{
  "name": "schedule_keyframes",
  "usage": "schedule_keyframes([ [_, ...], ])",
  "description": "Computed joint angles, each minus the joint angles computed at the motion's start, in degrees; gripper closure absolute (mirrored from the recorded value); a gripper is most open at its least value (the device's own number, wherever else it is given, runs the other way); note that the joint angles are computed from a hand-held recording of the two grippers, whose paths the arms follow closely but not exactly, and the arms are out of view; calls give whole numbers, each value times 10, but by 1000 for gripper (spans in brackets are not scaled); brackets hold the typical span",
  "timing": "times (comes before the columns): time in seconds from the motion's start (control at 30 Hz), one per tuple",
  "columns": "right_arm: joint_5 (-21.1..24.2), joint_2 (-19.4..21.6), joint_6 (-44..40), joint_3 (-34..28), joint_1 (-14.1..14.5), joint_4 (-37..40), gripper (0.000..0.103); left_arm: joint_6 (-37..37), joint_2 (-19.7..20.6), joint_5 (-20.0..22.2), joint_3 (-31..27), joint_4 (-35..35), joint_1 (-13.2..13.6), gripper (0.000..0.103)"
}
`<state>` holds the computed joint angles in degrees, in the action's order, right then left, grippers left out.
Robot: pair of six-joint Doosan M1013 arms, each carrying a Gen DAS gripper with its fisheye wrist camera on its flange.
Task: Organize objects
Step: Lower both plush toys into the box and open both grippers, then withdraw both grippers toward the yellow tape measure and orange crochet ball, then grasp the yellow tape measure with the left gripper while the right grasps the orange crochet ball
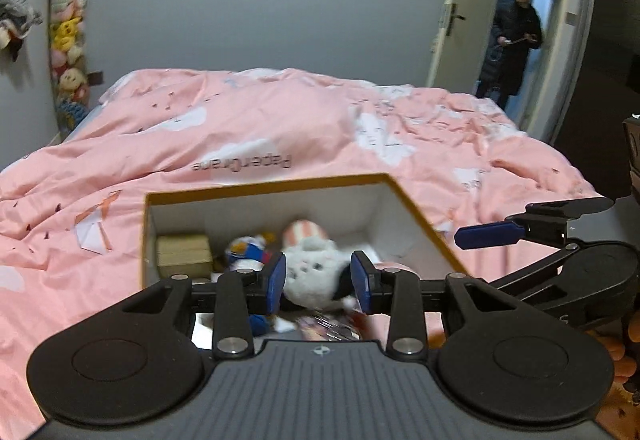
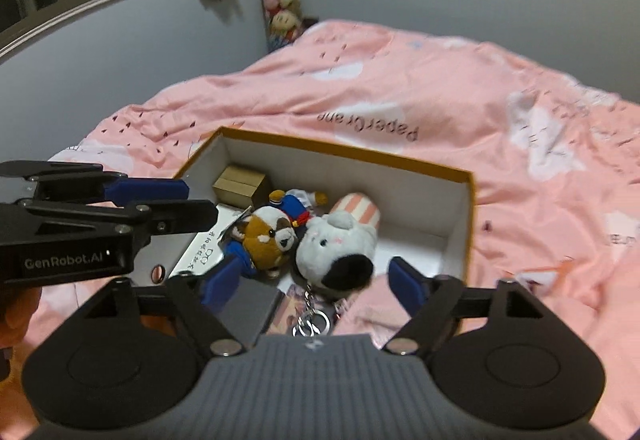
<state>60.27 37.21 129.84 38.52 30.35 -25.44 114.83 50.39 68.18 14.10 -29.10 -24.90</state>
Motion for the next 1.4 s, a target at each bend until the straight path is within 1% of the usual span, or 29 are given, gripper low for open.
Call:
schedule_keyframes([
  [0.07,-6,-21,38,38,11,-37,18,40,-36,-30,73,-20,-2,62],
  [0.2,6,-48,105,94,32,-99,18,91,-84,-80,175,-14,-11,62],
  [0.3,15,-64,153,135,45,-140,18,132,-106,-101,226,-5,-18,62],
  [0.43,59,-67,172,155,53,-138,18,155,-123,-107,269,-1,-23,62],
  [0.53,71,-73,193,173,53,-120,18,161,-129,-92,286,10,-27,62],
  [0.6,66,-81,214,188,50,-105,20,149,-128,-71,286,22,-29,62],
  [0.7,60,-91,249,210,49,-106,25,118,-122,-44,282,42,-31,62],
  [0.8,43,-100,269,229,50,-109,26,96,-118,-28,279,55,-31,62],
  [0.87,42,-99,266,232,51,-109,27,89,-113,-17,273,54,-30,62],
  [0.93,42,-96,256,230,50,-102,33,80,-108,-4,265,50,-29,62],
  [1.07,25,-98,240,234,45,-78,35,72,-103,6,258,49,-28,62],
  [1.13,6,-99,224,236,43,-64,39,69,-103,8,259,50,-29,62],
  [1.2,-11,-97,200,234,42,-51,48,65,-104,7,261,53,-29,62],
  [1.23,-15,-95,185,232,42,-44,49,62,-104,7,262,54,-28,62],
  [1.3,2,-84,156,216,42,-33,49,59,-103,7,261,53,-28,62],
  [1.37,40,-70,136,194,40,-20,45,58,-102,9,259,52,-27,62],
  [1.4,52,-65,131,188,39,-16,41,57,-101,10,259,52,-27,62],
])
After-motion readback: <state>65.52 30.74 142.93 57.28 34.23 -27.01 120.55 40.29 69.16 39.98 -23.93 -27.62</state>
